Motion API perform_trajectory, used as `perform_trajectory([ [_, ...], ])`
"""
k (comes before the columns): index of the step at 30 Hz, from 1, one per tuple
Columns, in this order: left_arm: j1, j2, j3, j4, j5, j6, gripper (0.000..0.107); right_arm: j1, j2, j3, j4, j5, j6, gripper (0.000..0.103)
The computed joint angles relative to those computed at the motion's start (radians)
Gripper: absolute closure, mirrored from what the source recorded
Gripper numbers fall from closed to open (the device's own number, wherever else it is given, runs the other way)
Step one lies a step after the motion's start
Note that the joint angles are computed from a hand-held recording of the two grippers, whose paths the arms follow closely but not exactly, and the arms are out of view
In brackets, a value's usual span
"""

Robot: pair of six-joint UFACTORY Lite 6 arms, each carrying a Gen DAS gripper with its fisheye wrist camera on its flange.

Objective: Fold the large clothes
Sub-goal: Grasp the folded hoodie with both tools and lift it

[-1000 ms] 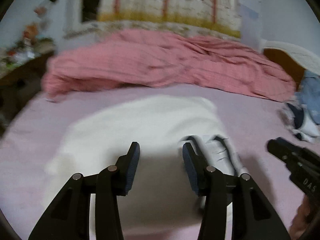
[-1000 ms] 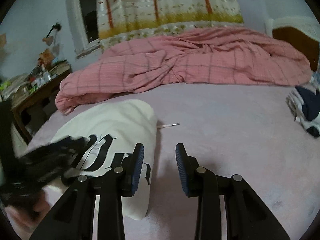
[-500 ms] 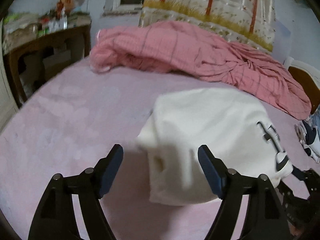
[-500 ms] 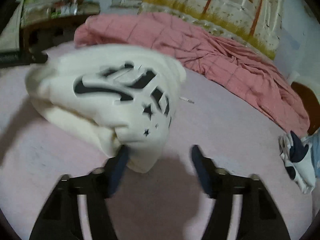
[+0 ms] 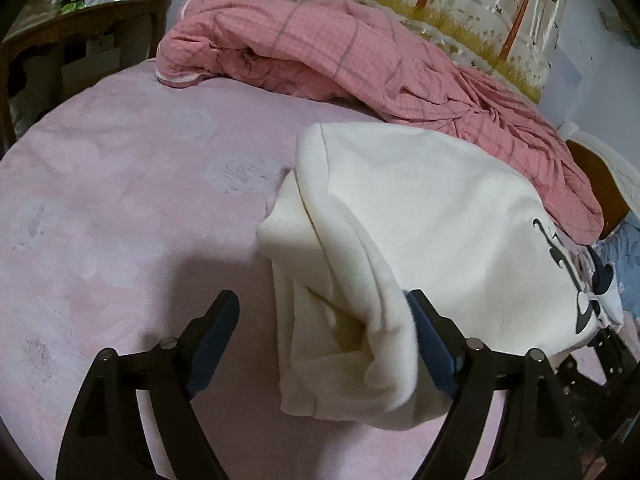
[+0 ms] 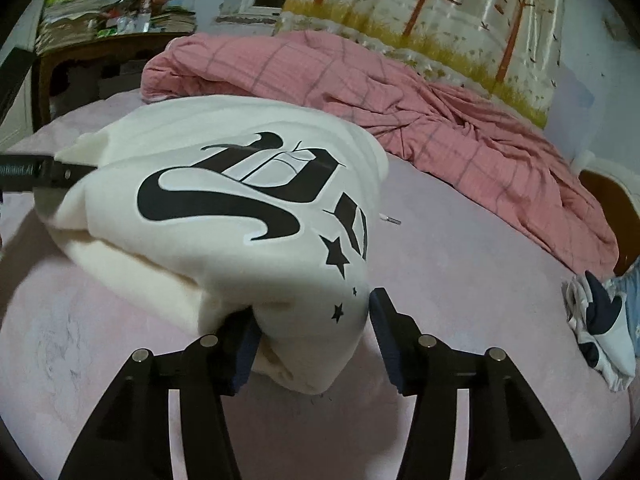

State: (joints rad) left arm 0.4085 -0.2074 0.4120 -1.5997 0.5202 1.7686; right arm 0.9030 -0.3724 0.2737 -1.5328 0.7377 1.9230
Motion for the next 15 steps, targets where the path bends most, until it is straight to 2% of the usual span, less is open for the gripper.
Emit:
perform_trajectory([
  [6,0.022,0.066,0.029,0.001,0.041,-0.004,0.02,0.026,0.186,0.068,-0.077,0.102,0.104,0.049],
  [9,0.047,0.131,0.059,0.039,0.101,-0.05,0.015,-0.049,0.175,0.07,-0.145,0.036,0.147,0.048],
  [13,0.132,0.274,0.137,0.152,0.277,-0.168,0.005,-0.13,0.157,0.055,-0.243,-0.027,0.224,0.042],
  [15,0.149,0.311,0.166,0.209,0.344,-0.221,0.005,-0.174,0.137,0.045,-0.29,-0.073,0.257,0.042],
])
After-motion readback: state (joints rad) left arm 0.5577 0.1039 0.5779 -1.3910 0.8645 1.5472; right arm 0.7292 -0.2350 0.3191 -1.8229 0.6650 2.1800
